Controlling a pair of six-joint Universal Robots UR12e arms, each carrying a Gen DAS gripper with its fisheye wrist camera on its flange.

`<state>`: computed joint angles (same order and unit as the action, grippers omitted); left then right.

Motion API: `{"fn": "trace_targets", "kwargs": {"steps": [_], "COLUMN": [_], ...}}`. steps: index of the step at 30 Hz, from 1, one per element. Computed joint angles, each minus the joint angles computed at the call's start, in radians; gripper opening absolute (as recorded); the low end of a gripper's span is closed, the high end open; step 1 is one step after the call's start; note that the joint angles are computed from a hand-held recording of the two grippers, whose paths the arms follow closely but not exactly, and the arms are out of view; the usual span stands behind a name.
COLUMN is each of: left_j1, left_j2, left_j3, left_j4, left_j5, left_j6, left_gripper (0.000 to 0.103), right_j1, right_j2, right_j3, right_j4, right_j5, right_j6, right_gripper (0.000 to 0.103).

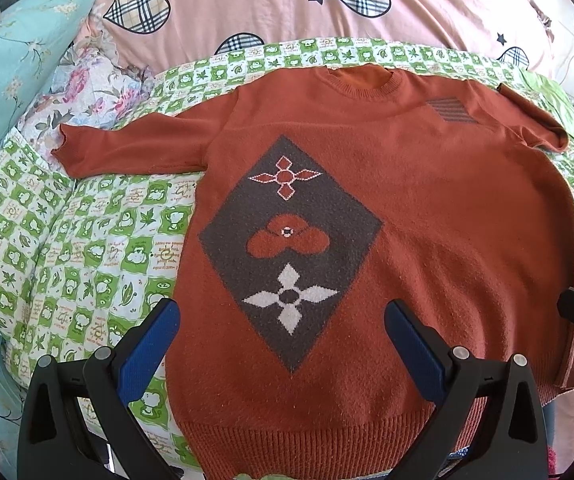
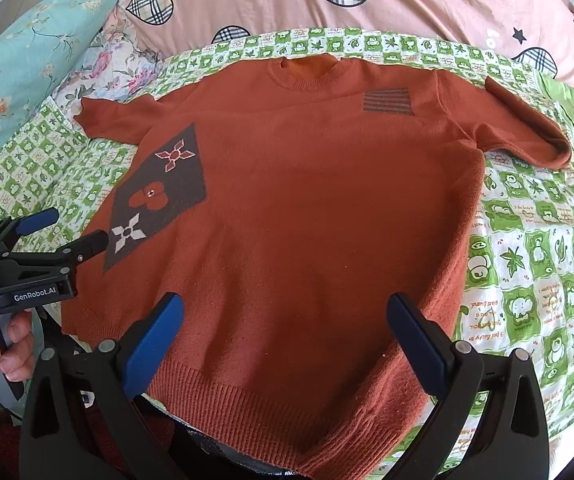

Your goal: Fold small clothes

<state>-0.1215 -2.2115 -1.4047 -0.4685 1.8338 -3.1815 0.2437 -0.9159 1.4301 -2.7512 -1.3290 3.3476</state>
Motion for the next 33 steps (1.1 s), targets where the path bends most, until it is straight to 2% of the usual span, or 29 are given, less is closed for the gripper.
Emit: {"fn": "trace_targets", "kwargs": {"steps": [6, 12, 19, 23, 28, 31, 33], "left_j1": [-0.002, -0.006, 0.009, 0.015, 0.015, 0.024, 0.025], "left_j2": [-0.003, -0.01, -0.007, -0.011, -0.018, -0.017, -0.023], "left_j3": [0.006, 0.007, 0.01, 0.017, 0.018, 0.018, 0.018], "left_j4": [-0.007, 0.023, 0.003, -0.013, 0.027, 0.038, 0.065], "left_j5": [0.02, 0.05, -0.028, -0.049, -0.032, -0.081, -0.083], "left_j6": [0.019, 0.034, 0.002, -0.021, -0.036, -0.068, -0.08], "left_gripper": [0.102, 0.102, 0.102, 0.102, 0.102, 0.102, 0.102], "right_j1": [-0.001, -0.002, -0.005, -0.008, -0.02, -0.028, -0.032], "right_j2": [0.0, 0.005, 0.006, 0.013, 0.021, 0.026, 0.029], "right_j3": [-0.002, -0.007, -0.007, -0.02, -0.032, -0.035, -0.035], "right_j4": [0.002, 0.001, 0.001, 0.007, 0.011, 0.005, -0.006], "right_j5": [0.001, 0.008, 0.012, 0.024, 0.04, 0.052, 0.056], "right_j6": [0.001, 0.009, 0.008, 0.023, 0.047, 0.059, 0.065], "right_gripper": [0.101, 0.101, 0.101, 0.101, 0.101, 0.101, 0.101]}}
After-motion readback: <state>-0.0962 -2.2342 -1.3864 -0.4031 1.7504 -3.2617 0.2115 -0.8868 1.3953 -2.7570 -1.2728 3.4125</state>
